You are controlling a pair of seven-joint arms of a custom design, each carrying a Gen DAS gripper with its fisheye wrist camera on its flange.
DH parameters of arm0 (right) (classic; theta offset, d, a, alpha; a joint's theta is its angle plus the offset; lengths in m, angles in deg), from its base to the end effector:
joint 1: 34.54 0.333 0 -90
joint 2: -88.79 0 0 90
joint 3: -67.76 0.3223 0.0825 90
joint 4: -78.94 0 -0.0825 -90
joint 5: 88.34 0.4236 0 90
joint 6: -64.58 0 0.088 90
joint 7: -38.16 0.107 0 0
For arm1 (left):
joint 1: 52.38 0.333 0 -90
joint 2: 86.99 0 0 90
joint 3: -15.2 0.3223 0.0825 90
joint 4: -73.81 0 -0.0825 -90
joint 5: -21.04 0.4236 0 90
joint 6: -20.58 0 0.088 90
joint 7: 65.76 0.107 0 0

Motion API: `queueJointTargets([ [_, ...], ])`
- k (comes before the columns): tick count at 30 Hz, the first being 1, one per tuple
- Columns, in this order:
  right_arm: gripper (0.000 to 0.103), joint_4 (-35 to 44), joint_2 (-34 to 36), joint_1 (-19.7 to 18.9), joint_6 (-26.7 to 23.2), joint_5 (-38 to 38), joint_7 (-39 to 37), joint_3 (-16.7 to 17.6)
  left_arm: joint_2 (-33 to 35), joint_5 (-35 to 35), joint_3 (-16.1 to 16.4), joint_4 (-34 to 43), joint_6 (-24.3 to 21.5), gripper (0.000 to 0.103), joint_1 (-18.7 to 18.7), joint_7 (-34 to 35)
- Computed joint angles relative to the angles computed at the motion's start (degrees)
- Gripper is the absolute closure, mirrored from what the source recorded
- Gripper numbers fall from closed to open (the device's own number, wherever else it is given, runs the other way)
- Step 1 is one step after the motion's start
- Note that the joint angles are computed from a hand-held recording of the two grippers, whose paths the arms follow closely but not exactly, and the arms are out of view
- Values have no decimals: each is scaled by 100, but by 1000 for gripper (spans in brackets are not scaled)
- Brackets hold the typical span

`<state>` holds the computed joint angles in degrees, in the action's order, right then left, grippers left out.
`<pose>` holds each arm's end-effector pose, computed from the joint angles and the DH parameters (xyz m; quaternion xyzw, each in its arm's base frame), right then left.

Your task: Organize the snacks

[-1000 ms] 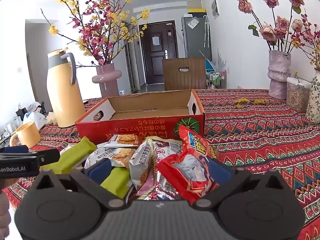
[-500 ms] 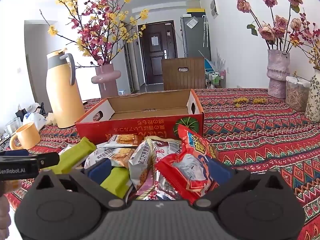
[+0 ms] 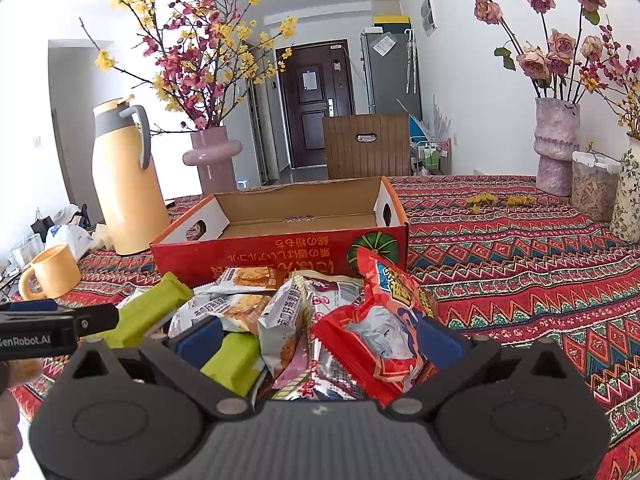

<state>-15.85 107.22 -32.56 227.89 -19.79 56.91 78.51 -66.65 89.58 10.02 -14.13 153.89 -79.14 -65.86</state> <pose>0.7224 0.0955 0.4897 -0.7105 0.4709 -0.2208 0.4740 0.6464 -0.3725 0.5032 -0.7061 0.4955 -0.3059 0.4029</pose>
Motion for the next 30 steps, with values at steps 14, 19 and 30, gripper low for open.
queueJointTargets([
  [14,0,9,0,-3,-4,-60,66,3,-14,-2,-2,-20,11,0,9,-7],
  [19,0,1,-10,-2,-7,-79,89,1,-21,4,-1,-32,9,0,8,-17],
  [30,0,5,-11,-3,-14,-111,122,-2,-35,13,-8,-58,17,0,18,-39],
])
